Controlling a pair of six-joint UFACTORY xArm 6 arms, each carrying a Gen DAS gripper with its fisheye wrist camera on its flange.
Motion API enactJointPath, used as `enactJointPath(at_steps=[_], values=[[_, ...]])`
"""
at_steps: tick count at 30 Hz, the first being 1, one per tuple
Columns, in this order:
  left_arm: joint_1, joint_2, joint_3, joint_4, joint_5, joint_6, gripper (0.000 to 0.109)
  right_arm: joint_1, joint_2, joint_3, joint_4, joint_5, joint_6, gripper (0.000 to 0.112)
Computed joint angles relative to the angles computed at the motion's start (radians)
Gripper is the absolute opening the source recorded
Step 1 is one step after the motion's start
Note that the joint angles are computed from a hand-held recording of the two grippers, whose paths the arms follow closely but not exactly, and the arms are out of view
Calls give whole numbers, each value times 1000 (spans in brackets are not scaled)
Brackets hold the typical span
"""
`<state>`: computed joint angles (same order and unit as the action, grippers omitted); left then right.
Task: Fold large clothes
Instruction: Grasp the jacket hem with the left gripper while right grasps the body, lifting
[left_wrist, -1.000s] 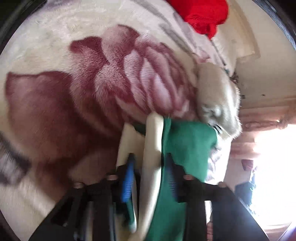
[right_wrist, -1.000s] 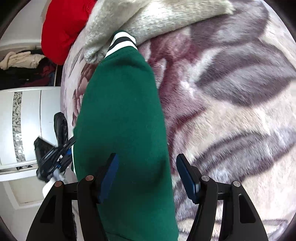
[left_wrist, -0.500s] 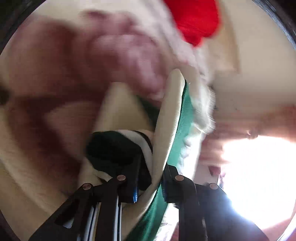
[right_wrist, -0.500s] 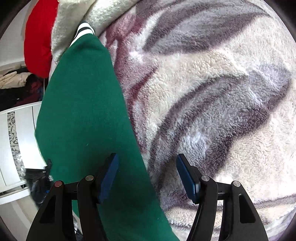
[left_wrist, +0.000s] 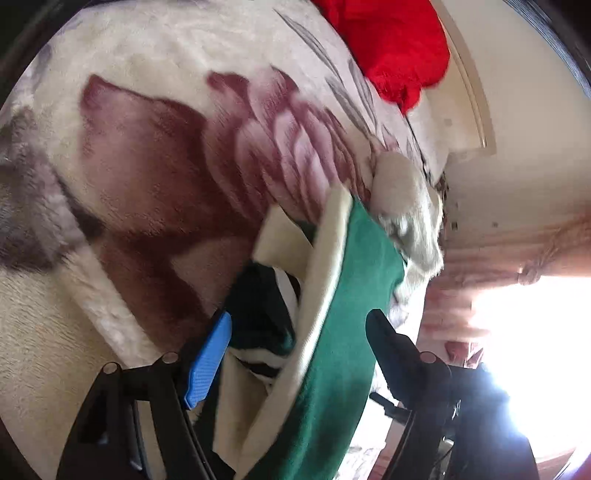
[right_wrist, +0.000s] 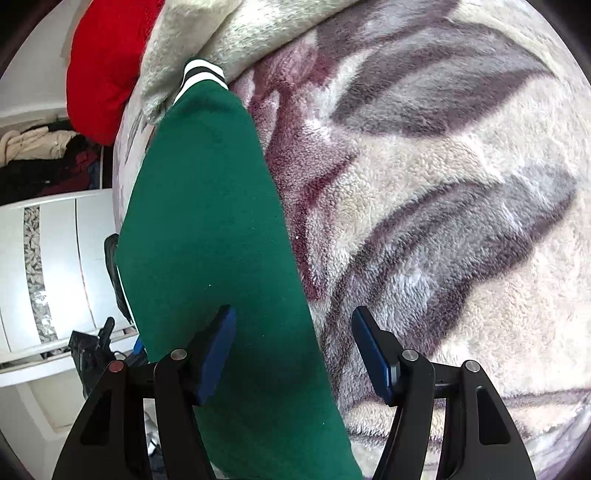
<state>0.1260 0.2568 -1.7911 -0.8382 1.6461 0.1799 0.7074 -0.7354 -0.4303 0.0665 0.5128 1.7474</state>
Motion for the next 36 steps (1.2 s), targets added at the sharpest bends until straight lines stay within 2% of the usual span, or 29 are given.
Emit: enactJointPath(at_steps=[1, 3, 4, 5, 7, 9, 10, 12, 14, 18, 21, 23, 25, 27, 30, 31, 34, 36], values=[[-20, -9, 17, 8, 11, 20, 73, 6, -4, 5, -6, 0, 11, 67], [-83, -51, 84, 68, -54, 58, 70, 28, -20, 16, -19, 7, 37, 67], [-111, -86, 131, 129, -121, 94, 29, 33, -16, 18, -11, 6, 39, 67], [-127, -86, 144, 169, -146, 107, 19, 43, -16, 21, -10, 3, 49, 67], [-108, -46, 149, 140, -138, 81, 20, 56, -12, 26, -10, -15, 55, 67], [-65, 4, 126, 55, -79, 52, 23, 63, -8, 8, -21, 4, 54, 67], [-55, 13, 108, 40, -56, 41, 23, 73, -12, 4, -32, 15, 64, 67], [-36, 6, 67, 31, -8, 0, 30, 88, -13, -10, -41, 30, 69, 67], [-23, -43, 51, 60, 8, -10, 31, 112, -11, -24, -60, 38, 87, 67], [6, -213, 91, 120, 40, 89, 33, 207, 47, -70, -72, -7, 144, 67], [19, -327, 151, 133, 103, 163, 33, 279, 145, -137, -8, -54, 91, 67], [-2, -401, 240, 225, 110, 215, 33, 319, 231, -203, 57, -63, 9, 67], [-33, -450, 363, 336, 60, 213, 33, 343, 313, -259, 100, -74, -50, 67], [-20, -454, 468, 381, 19, 207, 32, 352, 348, -274, 66, -54, 18, 67], [38, -434, 518, 339, 2, 254, 26, 355, 350, -225, 17, -66, 188, 45], [46, -432, 527, 333, -5, 278, 24, 356, 344, -203, 27, -72, 214, 34], [53, -444, 540, 330, -3, 312, 22, 362, 355, -154, 13, -149, 292, 30], [73, -438, 502, 319, 46, 295, 22, 358, 370, -167, 58, -136, 240, 30]])
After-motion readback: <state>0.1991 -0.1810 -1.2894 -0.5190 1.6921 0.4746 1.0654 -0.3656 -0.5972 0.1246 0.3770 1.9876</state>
